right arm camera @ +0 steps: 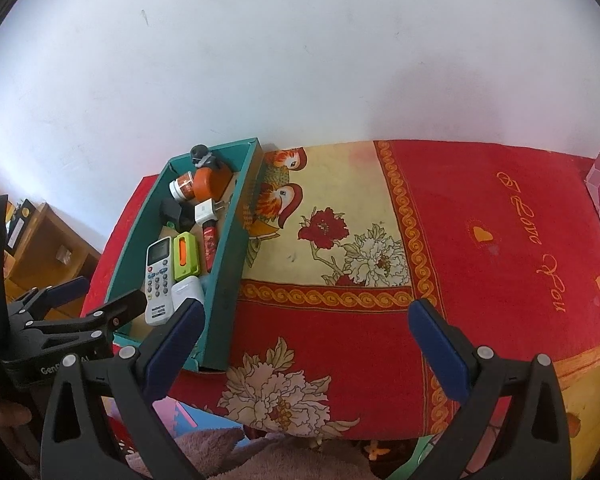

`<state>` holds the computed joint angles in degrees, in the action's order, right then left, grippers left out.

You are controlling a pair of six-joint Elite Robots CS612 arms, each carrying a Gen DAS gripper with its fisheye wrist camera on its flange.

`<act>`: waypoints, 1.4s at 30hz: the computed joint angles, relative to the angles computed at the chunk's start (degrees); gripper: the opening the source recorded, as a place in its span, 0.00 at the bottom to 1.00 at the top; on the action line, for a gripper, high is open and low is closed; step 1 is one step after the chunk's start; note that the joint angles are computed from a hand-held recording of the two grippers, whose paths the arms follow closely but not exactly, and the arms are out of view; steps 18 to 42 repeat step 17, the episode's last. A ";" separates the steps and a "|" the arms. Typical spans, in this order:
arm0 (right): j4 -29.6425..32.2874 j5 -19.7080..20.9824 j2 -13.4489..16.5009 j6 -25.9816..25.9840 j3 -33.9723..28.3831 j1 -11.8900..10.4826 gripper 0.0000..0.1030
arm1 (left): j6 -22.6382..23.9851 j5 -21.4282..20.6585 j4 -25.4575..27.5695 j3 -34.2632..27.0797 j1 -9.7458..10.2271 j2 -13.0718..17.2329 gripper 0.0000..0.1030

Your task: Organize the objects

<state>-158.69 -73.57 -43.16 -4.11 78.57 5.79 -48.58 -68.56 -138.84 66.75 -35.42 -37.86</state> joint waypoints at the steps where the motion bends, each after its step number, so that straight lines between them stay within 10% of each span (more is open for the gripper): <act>1: 0.08 0.04 0.07 0.04 -0.10 -0.02 1.00 | 0.08 -0.01 0.10 -0.13 0.00 0.07 0.99; 42: 0.88 0.14 0.79 0.23 -1.06 -0.35 1.00 | 0.94 -0.82 0.43 -1.56 0.13 0.92 0.99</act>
